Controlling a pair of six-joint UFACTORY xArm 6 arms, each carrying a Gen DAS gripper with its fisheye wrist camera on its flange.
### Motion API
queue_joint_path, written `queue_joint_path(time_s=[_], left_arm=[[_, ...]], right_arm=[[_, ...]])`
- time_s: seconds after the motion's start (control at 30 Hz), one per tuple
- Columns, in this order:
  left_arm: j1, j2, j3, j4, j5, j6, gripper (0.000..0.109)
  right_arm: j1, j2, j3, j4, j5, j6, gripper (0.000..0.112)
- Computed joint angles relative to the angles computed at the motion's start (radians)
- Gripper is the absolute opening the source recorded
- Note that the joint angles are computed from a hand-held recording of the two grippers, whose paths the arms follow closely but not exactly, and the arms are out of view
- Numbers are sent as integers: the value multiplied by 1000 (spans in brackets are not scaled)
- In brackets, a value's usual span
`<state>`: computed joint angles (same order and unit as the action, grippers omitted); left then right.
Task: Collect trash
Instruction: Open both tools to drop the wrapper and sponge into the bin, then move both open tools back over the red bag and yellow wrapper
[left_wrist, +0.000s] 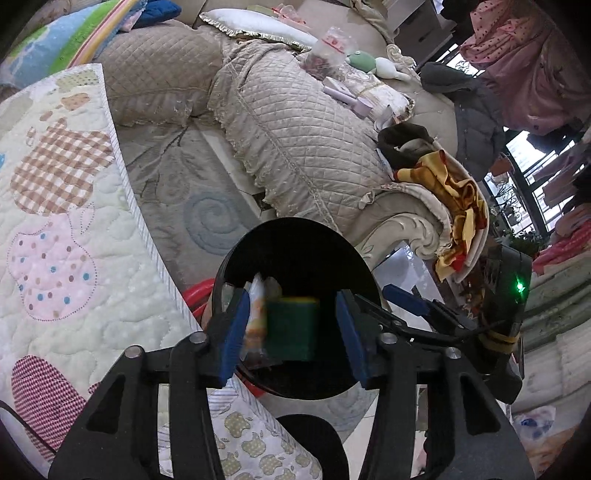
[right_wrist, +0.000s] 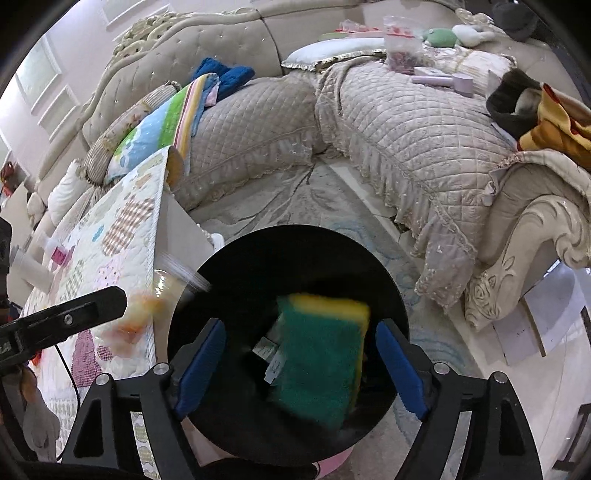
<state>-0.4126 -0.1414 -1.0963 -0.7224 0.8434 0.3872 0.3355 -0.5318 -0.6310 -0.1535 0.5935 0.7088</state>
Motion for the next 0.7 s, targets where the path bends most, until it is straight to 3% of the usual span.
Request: queue_joint_path(time_s=[0.33,0.7], left_arm=[[23,-56,62,133,-64,-66,47],[179,-146,154,199,-63,-86,47]], right_arm=[[45,48,-38,26,10,-20,82],[149,155,-154,12,11,-6,82]])
